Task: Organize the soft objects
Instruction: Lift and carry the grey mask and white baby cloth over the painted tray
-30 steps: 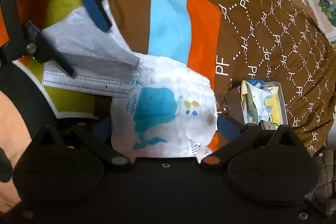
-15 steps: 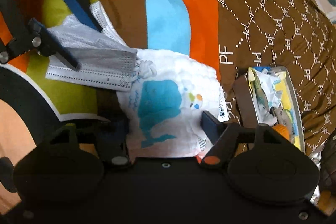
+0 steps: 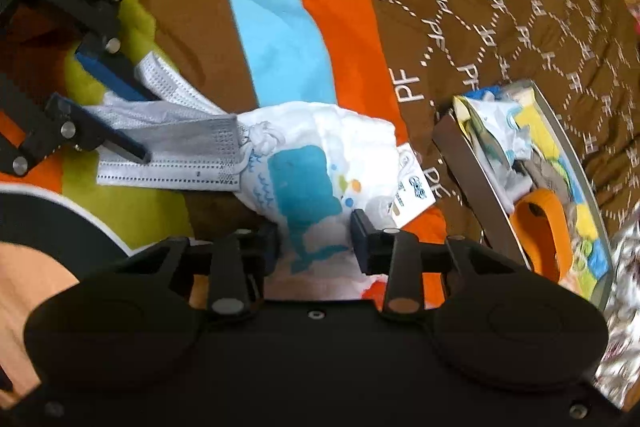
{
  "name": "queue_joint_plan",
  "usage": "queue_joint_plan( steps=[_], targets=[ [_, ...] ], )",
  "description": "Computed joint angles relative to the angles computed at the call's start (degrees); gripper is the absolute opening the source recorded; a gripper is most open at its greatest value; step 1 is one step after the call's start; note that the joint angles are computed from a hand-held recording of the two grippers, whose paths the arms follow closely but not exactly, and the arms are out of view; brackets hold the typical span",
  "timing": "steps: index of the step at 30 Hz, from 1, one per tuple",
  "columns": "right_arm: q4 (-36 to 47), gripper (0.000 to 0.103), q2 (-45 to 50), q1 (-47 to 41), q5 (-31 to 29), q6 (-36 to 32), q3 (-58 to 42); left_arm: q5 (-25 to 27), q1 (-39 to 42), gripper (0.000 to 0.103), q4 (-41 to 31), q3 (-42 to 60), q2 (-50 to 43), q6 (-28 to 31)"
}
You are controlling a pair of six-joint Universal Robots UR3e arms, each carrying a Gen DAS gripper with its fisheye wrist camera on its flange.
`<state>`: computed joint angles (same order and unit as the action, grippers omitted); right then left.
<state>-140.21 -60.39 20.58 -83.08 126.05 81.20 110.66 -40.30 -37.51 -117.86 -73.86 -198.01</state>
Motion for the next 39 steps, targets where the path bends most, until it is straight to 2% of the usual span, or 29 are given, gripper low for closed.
queue_joint_plan(
  steps=[4,8,17,26,33,39],
  targets=[
    [5.6,0.018,0.0,-1.9,2.6,6.3,-4.0,1.2,-0.8,0.016,-0.7,0.9,-0.2,-1.2],
    [6.9,0.013,-1.2,-3.8,4.5,10.5,-4.1,2.6,-2.4,0.015,-1.9,2.2,-1.0,-2.2],
    [4.8,0.011,-7.5,-9.8,11.2,17.2,0.9,7.1,-5.8,0.012,-2.7,5.5,-3.0,-4.6],
    [14.0,0.011,-11.5,-16.6,20.3,24.5,-0.5,9.4,-8.2,0.012,-5.0,8.6,-4.5,-7.0],
    [15.0,0.011,-14.4,-18.9,23.3,23.3,0.8,12.2,-10.1,0.012,-6.1,9.6,-4.3,-8.7],
    [15.5,0.011,-18.3,-18.4,24.7,24.6,1.4,13.1,-8.7,0.011,-2.7,11.0,-5.1,-5.8]
  ],
)
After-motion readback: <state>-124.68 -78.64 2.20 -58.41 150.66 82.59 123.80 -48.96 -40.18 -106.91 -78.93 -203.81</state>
